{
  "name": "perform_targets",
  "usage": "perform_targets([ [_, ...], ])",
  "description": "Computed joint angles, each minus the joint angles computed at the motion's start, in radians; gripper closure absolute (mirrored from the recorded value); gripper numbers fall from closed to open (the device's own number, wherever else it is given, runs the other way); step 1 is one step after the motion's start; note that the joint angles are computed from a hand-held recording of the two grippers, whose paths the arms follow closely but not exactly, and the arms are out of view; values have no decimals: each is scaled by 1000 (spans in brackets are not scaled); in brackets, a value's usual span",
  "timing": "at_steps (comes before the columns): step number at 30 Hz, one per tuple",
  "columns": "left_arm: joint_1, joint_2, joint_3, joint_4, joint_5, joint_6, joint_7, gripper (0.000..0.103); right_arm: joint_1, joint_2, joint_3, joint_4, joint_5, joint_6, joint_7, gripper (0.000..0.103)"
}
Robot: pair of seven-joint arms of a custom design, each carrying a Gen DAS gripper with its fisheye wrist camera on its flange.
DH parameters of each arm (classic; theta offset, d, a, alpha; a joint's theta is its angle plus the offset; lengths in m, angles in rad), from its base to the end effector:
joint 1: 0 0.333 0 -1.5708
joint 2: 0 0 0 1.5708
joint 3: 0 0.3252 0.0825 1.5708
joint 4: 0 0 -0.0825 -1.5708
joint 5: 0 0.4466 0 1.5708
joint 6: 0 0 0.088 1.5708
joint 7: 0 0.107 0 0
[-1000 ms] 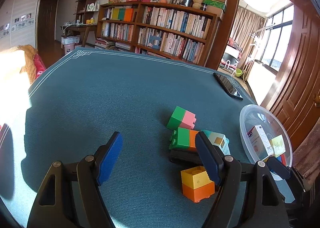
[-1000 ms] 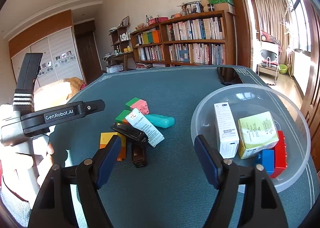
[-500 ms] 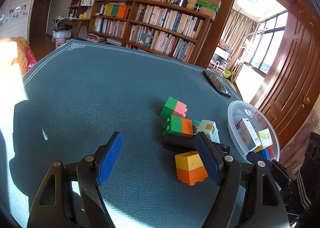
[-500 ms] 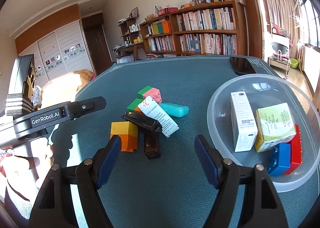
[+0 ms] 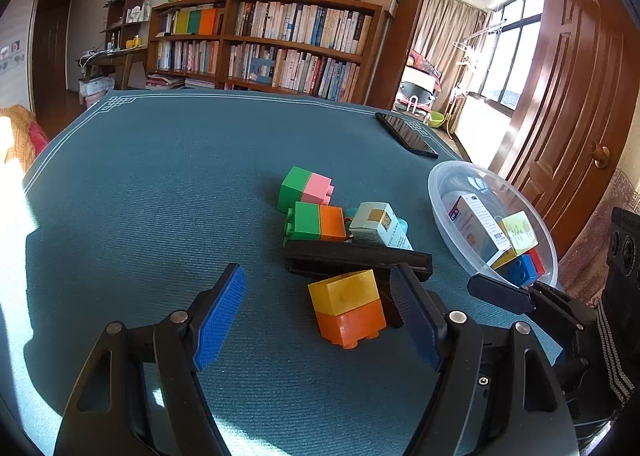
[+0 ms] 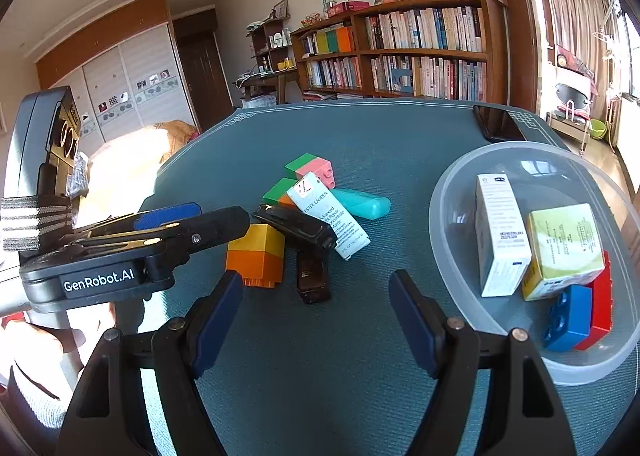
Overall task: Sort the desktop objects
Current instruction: 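Move left gripper to yellow-orange brick and close on it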
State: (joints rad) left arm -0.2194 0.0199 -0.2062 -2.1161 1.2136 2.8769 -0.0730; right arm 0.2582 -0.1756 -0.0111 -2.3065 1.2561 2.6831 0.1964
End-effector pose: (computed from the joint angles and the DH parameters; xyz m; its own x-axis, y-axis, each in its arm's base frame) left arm 0.5497 -0.3073 0.4366 0.0367 -0.9779 0.2059 -0.6013 -0.1862 -0.7770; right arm 0.5563 0.1093 0.4368 0.6206 -0.7678 -0.1589 -0.5461 -0.2777 -0.7904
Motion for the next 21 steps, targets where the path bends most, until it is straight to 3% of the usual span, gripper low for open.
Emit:
perform_targets([
  [6, -13, 29, -4, 24, -53, -16, 76, 25, -3, 1, -2, 1, -37, -18, 10, 24],
  [10, -28, 53, -8, 45, -152, -97, 170, 25, -6, 8, 3, 4, -67, -17, 35, 24],
  [16, -22, 36, 10, 9, -183, -63, 130, 25, -4, 6, 3, 1, -78, -12, 35, 24],
  [21, -18, 28, 9, -4, -155, -39, 111, 46, -5, 12, 3, 6, -86, -9, 45, 24],
])
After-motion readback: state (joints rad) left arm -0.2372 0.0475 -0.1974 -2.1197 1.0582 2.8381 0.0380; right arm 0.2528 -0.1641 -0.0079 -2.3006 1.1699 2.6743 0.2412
